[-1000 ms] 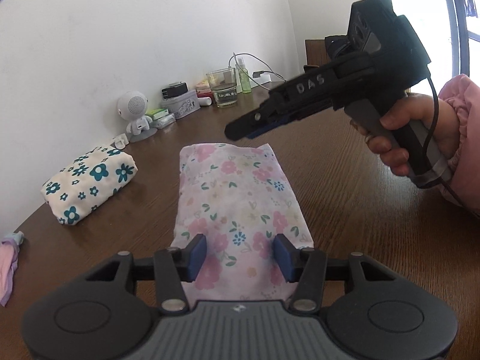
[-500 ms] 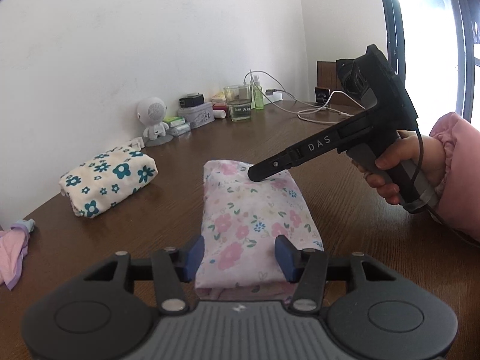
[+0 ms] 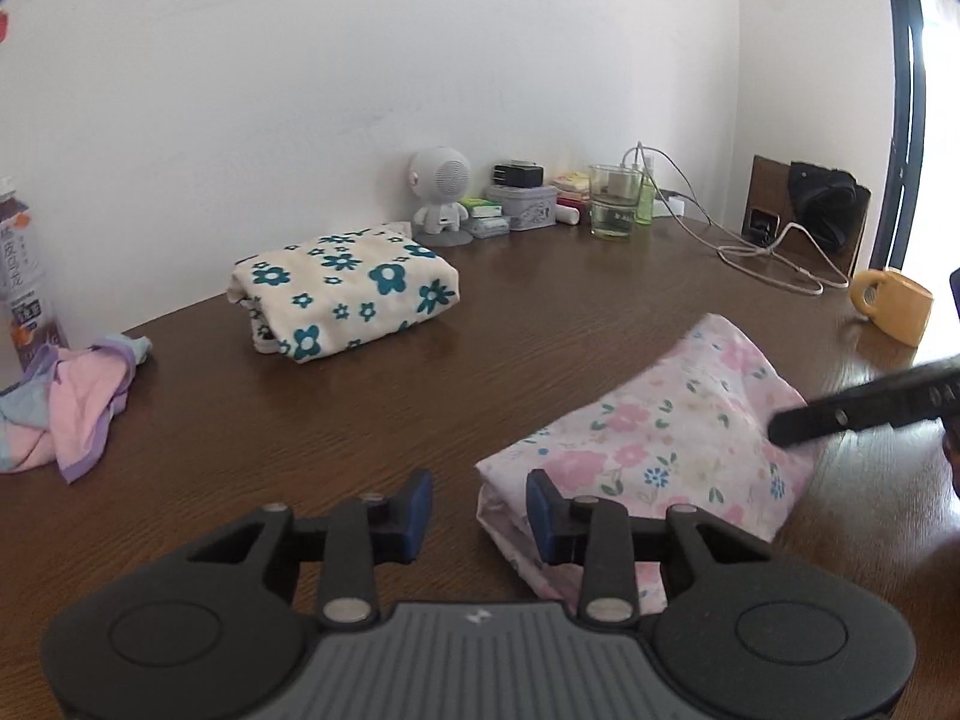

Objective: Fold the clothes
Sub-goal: 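Grasp the folded dress bundle with the right gripper and lift it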

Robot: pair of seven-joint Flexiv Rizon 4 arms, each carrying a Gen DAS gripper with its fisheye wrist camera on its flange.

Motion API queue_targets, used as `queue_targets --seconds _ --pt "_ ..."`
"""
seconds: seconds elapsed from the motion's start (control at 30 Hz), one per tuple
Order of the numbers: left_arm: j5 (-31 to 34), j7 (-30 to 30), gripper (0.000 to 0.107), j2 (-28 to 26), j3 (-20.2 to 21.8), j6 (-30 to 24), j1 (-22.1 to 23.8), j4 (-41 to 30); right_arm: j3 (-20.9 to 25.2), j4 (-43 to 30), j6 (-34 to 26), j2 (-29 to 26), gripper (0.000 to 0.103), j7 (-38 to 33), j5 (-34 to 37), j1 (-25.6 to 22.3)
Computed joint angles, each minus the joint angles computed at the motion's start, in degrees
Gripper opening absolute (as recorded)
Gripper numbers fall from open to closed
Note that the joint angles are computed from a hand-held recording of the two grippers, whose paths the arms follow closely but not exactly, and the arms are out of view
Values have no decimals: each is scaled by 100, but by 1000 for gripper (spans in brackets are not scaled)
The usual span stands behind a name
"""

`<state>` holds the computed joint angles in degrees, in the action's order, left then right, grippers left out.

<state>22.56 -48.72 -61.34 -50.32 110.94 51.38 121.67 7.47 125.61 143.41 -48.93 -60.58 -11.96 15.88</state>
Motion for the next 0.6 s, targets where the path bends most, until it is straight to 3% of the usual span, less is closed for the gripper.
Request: queue_targets --seconds 0.1,0.2,0.3,0.37,0.5,0.6 --pt "78 86 41 -287 -462 -252 465 70 30 331 321 135 32 -221 275 242" --pt "162 415 50 -376 -718 -416 722 238 -159 591 452 359 41 -685 933 694" --pt "258 942 54 -396 -886 -665 879 458 -562 737 12 645 43 -1354 2025 1398" --pt "358 1312 54 -411 -950 -737 924 634 -634 749 -147 665 43 -1507 2363 1511" --pt "547 1876 54 -240 -699 -211 551 948 -641 688 -316 582 39 -1587 2663 1459" --pt "761 2152 53 3 -192 476 -92 1001 -528 555 -384 459 26 -1518 2404 1214"
